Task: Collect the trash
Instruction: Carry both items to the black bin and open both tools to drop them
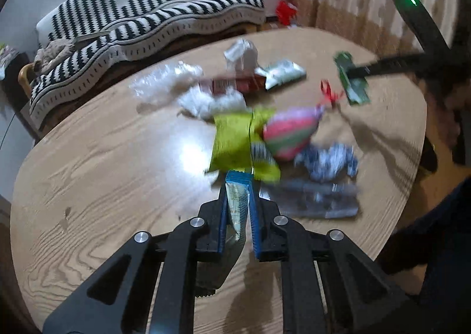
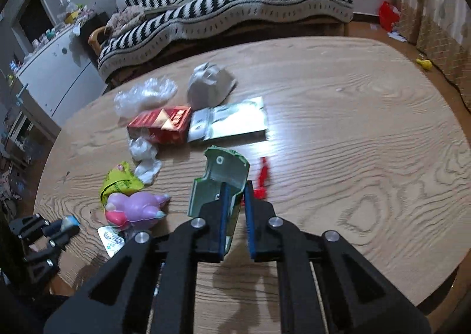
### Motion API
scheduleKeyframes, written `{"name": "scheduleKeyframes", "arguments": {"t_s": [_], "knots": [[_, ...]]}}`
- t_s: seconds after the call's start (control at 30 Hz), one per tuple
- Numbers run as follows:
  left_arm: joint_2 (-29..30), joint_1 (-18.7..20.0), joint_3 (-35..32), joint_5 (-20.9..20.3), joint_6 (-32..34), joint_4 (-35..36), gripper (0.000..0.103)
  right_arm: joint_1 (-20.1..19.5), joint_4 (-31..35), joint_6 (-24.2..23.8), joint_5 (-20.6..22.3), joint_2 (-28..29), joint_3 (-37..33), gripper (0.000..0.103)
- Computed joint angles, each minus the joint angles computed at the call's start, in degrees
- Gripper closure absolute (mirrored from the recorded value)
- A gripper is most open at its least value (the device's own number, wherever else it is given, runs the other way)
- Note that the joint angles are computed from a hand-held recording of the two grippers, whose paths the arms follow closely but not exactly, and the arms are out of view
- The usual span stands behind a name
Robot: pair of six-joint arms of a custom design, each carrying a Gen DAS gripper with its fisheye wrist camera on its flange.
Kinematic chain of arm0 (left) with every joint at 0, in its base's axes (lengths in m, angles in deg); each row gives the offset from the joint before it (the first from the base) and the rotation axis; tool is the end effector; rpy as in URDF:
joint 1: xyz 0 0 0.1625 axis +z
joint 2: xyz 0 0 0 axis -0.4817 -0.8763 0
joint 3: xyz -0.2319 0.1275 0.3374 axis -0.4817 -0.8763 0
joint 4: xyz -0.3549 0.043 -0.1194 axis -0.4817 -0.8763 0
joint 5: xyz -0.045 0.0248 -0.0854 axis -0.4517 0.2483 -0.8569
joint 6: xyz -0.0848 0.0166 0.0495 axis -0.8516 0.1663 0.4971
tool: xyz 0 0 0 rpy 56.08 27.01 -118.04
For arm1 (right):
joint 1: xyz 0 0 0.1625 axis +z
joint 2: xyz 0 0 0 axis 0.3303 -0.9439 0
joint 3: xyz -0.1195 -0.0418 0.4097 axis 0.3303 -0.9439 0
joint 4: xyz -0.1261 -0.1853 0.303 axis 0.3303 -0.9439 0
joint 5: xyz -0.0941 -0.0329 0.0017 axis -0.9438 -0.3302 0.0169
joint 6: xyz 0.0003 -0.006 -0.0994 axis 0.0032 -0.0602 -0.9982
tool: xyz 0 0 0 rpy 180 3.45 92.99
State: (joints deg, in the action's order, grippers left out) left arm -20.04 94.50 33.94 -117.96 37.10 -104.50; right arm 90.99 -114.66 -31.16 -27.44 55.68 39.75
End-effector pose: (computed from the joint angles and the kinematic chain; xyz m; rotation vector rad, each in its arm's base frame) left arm -0.0376 -0.5832 0.3687 0.4954 2.2412 -0.7264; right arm 0.3707 -0.7365 0.0300 0.7151 -2.6004 0.5069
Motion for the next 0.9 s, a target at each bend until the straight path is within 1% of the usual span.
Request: {"name": "scheduleKeyframes", "arguments": {"t_s": [0.1,0.17,0.3,0.4,0.53,0.73,0.83,0.9], "knots": [[2.5,-1.1,-2.3,-0.5,-0.8,-1.8,0.090,-1.0,-2.9,-0.3,-0.7,-3.0,3.4,0.092],[4.5,-1.8,-4.1,-1.6,-1.8,-2.3,0.090,-1.6,-5.0,-0.4,-1.3,-4.9,5.8,0.092],[9.9,-3.4,-8.1,-4.0,-2.8,-3.7,0.090,-3.9,-9.0,-0.4,-2.6,-10.1,11.5,0.092],[14.6,-4.8,-11.4,-5.6,-5.1,-3.3,0.090,-6.2,-12.9,-1.0,-4.3,-14.5,16.4,0.092],[21.7,-6.9,-17.1,-7.9,-6.6,-2.3,0.090,-10.0,-17.6,-1.2,-6.0,-20.5,22.6,0.092],[34.5,-10.9,-26.6,-13.2,-5.1,-1.3,0.090,-16.6,-24.1,-0.5,-7.6,-29.5,31.8,0.092],[41.3,-12.7,-31.6,-16.8,-4.3,0.0,0.090,-20.5,-25.7,0.7,-8.3,-33.4,35.3,0.092],[44.1,-13.6,-33.1,-18.6,-3.8,0.4,0.090,-23.2,-25.9,1.6,-8.4,-35.4,37.0,0.092]]}}
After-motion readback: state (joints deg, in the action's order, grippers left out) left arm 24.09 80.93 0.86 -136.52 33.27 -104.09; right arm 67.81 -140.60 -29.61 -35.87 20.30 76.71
